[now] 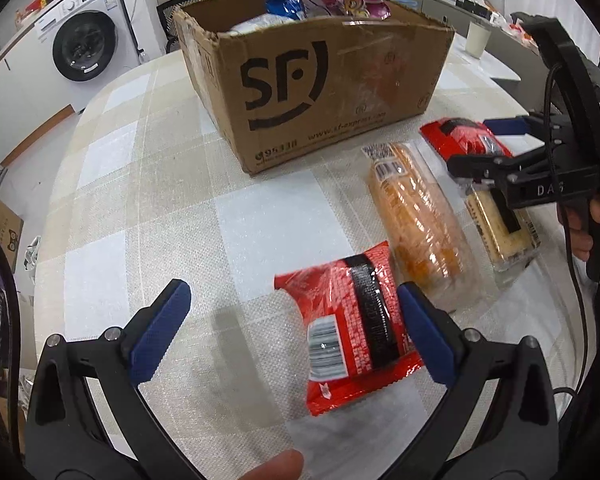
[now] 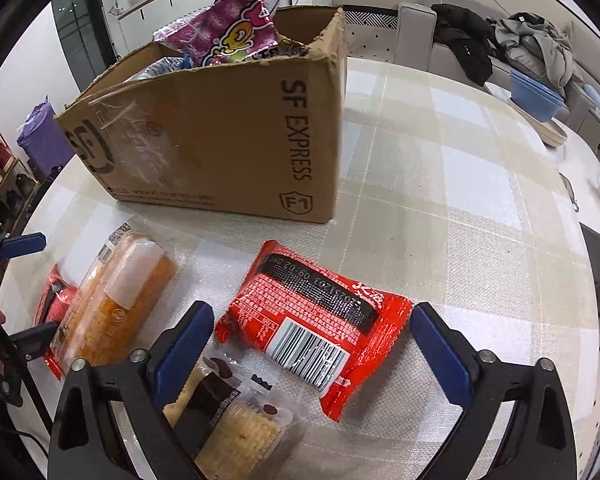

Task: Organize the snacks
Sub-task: 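Grasp the red noodle bag with the right tool while the left tool grasps the red wafer pack, then lift both red packs and carry them over the box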

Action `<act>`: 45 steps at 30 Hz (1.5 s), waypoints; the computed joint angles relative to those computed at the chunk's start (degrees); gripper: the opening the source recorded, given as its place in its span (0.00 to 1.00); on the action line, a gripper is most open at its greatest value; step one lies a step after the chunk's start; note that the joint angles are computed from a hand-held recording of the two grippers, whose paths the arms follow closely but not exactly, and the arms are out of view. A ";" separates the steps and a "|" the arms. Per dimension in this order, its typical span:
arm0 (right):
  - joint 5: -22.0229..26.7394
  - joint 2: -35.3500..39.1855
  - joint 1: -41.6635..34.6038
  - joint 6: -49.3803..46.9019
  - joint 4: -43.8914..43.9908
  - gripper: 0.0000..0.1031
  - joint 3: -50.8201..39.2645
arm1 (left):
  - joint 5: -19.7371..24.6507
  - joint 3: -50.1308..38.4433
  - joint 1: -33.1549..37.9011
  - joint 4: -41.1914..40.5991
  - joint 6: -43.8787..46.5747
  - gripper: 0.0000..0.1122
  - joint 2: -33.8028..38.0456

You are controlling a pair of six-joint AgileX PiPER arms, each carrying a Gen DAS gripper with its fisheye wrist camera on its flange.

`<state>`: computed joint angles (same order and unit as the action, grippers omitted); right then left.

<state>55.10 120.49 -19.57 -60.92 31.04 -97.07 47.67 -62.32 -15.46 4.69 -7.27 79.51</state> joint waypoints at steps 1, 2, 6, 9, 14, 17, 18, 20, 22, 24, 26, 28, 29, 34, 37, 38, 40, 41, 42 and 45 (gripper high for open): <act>-0.05 -0.09 -0.06 -0.16 0.05 0.90 0.14 | 0.44 -0.13 -0.21 0.52 -0.18 0.90 0.27; 0.40 0.07 -0.14 -0.27 0.18 0.88 -0.08 | 0.67 -0.23 -0.46 1.25 -0.58 0.90 0.55; 0.46 -0.43 -0.58 -1.60 1.01 0.80 0.66 | 0.47 -0.08 -1.01 2.61 -1.25 0.90 1.27; 1.00 -0.50 -0.90 -2.19 1.66 0.76 0.52 | -0.02 0.32 -1.37 3.22 -1.25 0.89 1.35; 1.17 -0.86 -1.04 -3.13 2.28 0.69 0.96 | -0.47 0.56 -0.49 -0.42 3.57 0.75 1.19; 1.36 -0.82 -1.20 -3.24 2.32 0.69 0.85 | -0.70 0.56 -0.31 -1.83 5.76 0.66 1.13; 1.43 -0.79 -1.22 -3.27 2.27 0.69 0.78 | -0.71 0.46 -0.32 -2.06 6.26 0.63 1.18; 1.62 -0.72 -1.32 -3.45 2.38 0.69 0.61 | -0.96 0.61 -0.42 -2.99 7.62 0.56 0.92; 1.99 -0.42 -1.43 -3.42 2.44 0.68 0.10 | -1.33 1.17 -1.36 -2.24 7.20 0.39 0.63; 2.35 -0.23 -1.55 -3.75 2.69 0.64 -0.24 | -1.67 1.41 -1.59 -1.91 7.12 0.38 0.47; 2.95 -0.16 -1.79 -4.24 3.11 0.59 -0.46 | -1.91 2.26 -3.26 0.37 4.45 0.38 -0.60; 3.25 0.03 -1.97 -4.46 3.32 0.57 -0.79 | -2.03 2.63 -3.20 0.04 4.15 0.38 -1.29; 3.52 0.23 -2.07 -4.49 3.41 0.56 -1.13 | -2.03 2.65 -2.94 -0.53 4.39 0.38 -1.59; 4.14 0.43 -2.67 -5.39 4.41 0.51 -1.81 | -2.10 2.49 -1.74 -1.47 4.96 0.38 -2.55; 4.43 0.49 -3.16 -6.23 5.68 0.51 -2.01 | -2.25 2.50 -0.94 -2.31 5.50 0.38 -3.27; 4.88 0.55 -3.42 -6.47 6.13 0.51 -2.29 | -2.25 2.04 -0.41 -2.85 6.11 0.38 -3.11; 5.11 0.40 -3.71 -6.79 6.71 0.51 -2.46 | -2.55 1.91 0.59 -3.80 7.25 0.38 -3.26; 5.32 0.40 -3.89 -6.88 7.03 0.51 -2.66 | -2.72 1.85 0.92 -4.15 7.47 0.38 -3.26; 5.55 0.42 -4.00 -6.87 7.18 0.51 -2.86 | -2.87 1.81 1.21 -4.53 7.64 0.38 -3.41; 6.30 0.35 -4.61 -7.51 8.45 0.51 -3.30 | -3.13 1.49 2.12 -5.42 7.97 0.38 -4.01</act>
